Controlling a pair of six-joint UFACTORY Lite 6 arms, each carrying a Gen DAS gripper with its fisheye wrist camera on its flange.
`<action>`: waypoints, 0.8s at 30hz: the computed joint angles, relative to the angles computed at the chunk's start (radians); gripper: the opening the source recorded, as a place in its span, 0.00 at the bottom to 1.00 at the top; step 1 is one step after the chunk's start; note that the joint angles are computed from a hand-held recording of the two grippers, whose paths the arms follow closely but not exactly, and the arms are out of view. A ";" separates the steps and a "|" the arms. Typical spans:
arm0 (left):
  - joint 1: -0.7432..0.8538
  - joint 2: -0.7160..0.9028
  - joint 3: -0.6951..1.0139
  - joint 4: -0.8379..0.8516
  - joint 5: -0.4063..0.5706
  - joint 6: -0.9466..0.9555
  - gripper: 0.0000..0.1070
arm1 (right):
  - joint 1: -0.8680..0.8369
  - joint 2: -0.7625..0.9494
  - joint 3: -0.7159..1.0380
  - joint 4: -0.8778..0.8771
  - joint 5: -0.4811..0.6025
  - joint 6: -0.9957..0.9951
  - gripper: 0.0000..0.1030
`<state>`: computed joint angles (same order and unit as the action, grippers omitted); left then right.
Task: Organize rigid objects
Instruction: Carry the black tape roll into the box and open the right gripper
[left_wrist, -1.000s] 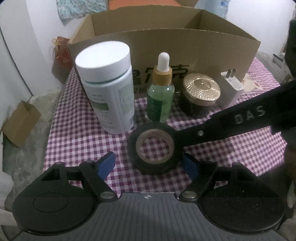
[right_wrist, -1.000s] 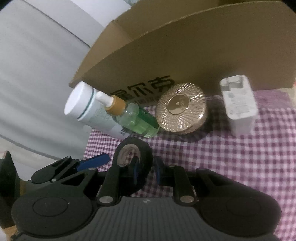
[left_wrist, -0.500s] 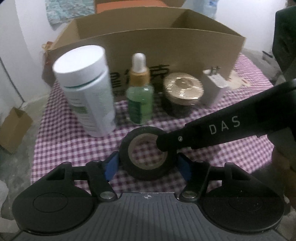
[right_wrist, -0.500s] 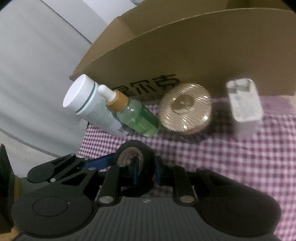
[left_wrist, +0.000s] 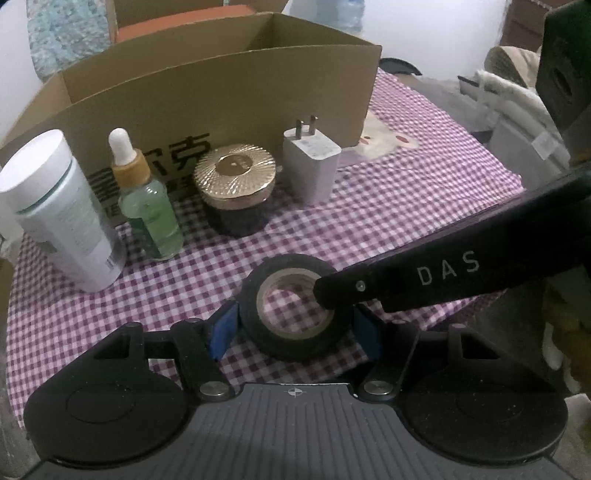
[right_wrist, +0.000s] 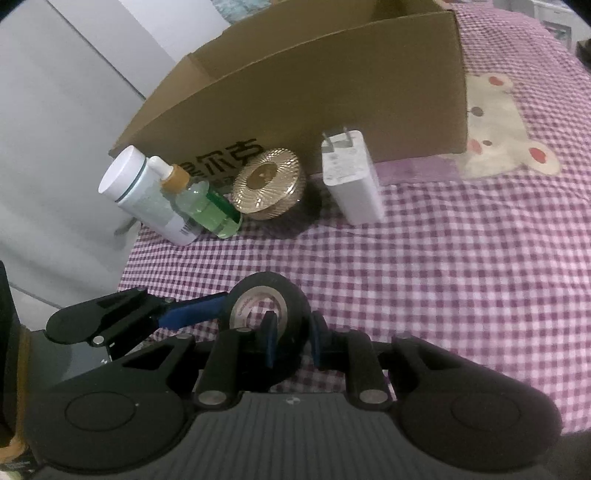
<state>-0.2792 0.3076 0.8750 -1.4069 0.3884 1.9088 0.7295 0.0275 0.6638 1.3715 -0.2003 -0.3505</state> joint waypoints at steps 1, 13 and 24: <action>0.013 -0.002 -0.007 -0.012 0.005 0.024 0.62 | 0.003 -0.016 -0.011 0.036 -0.003 -0.034 0.21; 0.017 0.008 -0.007 -0.030 -0.006 0.082 0.63 | -0.008 0.090 0.062 -0.060 -0.014 0.032 0.21; 0.023 0.003 -0.009 -0.031 -0.002 0.073 0.62 | 0.016 0.133 0.096 -0.072 -0.056 0.034 0.21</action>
